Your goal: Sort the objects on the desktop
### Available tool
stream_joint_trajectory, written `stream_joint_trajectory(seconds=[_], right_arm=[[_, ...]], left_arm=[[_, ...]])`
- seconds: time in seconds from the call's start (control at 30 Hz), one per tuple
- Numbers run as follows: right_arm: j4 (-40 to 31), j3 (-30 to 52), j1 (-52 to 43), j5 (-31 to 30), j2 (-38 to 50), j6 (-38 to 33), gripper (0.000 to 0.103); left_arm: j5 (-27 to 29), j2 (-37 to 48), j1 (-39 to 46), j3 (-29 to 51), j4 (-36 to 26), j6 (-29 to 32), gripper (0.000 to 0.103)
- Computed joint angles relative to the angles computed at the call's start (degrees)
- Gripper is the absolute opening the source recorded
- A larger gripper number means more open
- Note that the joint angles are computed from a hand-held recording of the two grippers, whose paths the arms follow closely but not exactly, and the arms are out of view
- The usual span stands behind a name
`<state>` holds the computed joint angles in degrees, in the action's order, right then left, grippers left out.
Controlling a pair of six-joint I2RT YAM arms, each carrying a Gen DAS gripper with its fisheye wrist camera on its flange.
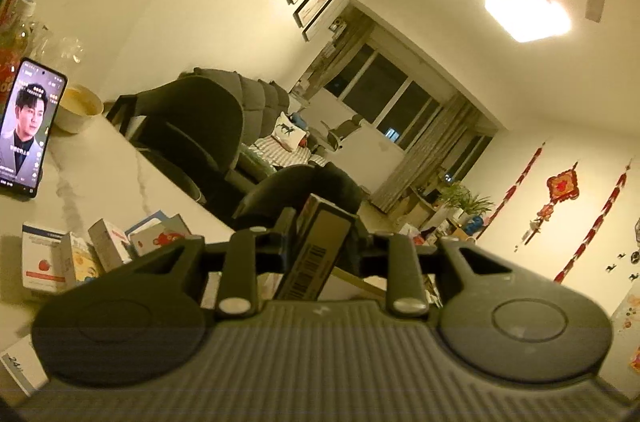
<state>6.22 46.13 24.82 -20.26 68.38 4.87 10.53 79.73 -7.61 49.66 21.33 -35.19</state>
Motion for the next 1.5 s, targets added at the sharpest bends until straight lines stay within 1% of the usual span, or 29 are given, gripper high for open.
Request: stream_joint_trajectory(seconds=[0.17,0.2,0.33,0.47,0.63,0.73,0.87,0.97,1.03,1.17,1.23,1.3,1.4,1.47,1.5], right_arm=[[0.1,-0.2,-0.9,-0.5,-0.8,0.3,0.051],[0.2,-0.3,-1.2,-0.8,-1.0,0.4,0.051],[0.1,-0.6,-4.2,-4.4,-2.1,1.0,0.052],[-0.3,-1.0,-8.5,-9.8,-3.5,0.9,0.052],[-1.9,-0.5,-14.9,-17.1,-3.6,1.1,0.052],[-2.3,0.1,-18.6,-23.5,-2.0,2.0,0.052],[-2.1,0.7,-22.7,-31.2,1.0,5.0,0.052],[-1.6,1.0,-24.7,-37.1,3.3,7.4,0.052],[0.1,0.8,-25.7,-40.6,4.8,10.0,0.052],[6.0,0.0,-27.0,-45.9,7.0,16.7,0.052],[10.6,-0.4,-27.7,-48.6,8.6,21.2,0.052],[17.3,-1.4,-28.3,-51.5,10.2,27.3,0.052],[29.2,-3.1,-28.3,-54.3,12.6,37.9,0.049],[37.2,-3.8,-28.1,-55.2,14.5,45.1,0.042],[41.7,-4.1,-28.0,-55.6,15.7,49.1,0.037]], left_arm=[[1.2,-0.3,1.1,-0.7,1.8,-0.9,0.024],[2.9,-0.2,1.8,-0.6,1.9,-1.4,0.021],[9.7,1.0,4.8,0.0,2.7,-2.6,0.02],[19.5,4.6,9.3,2.4,2.3,-3.9,0.019],[32.4,9.2,13.8,5.3,0.6,-2.6,0.019],[39.3,11.5,15.9,5.0,2.8,-4.9,0.019],[44.9,14.1,17.0,3.0,9.8,-10.1,0.019],[49.2,17.1,17.3,2.4,17.3,-16.6,0.019],[52.0,19.9,17.6,2.7,24.0,-22.5,0.02],[55.5,25.4,18.1,2.0,40.4,-35.7,0.02],[56.4,28.4,18.0,2.2,48.5,-42.5,0.02],[56.9,31.4,17.9,2.7,55.9,-48.9,0.02],[57.0,34.3,17.8,3.1,62.7,-56.2,0.02],[56.7,35.8,17.9,3.2,66.7,-60.8,0.02],[56.6,36.0,18.0,3.1,67.5,-61.7,0.02]])
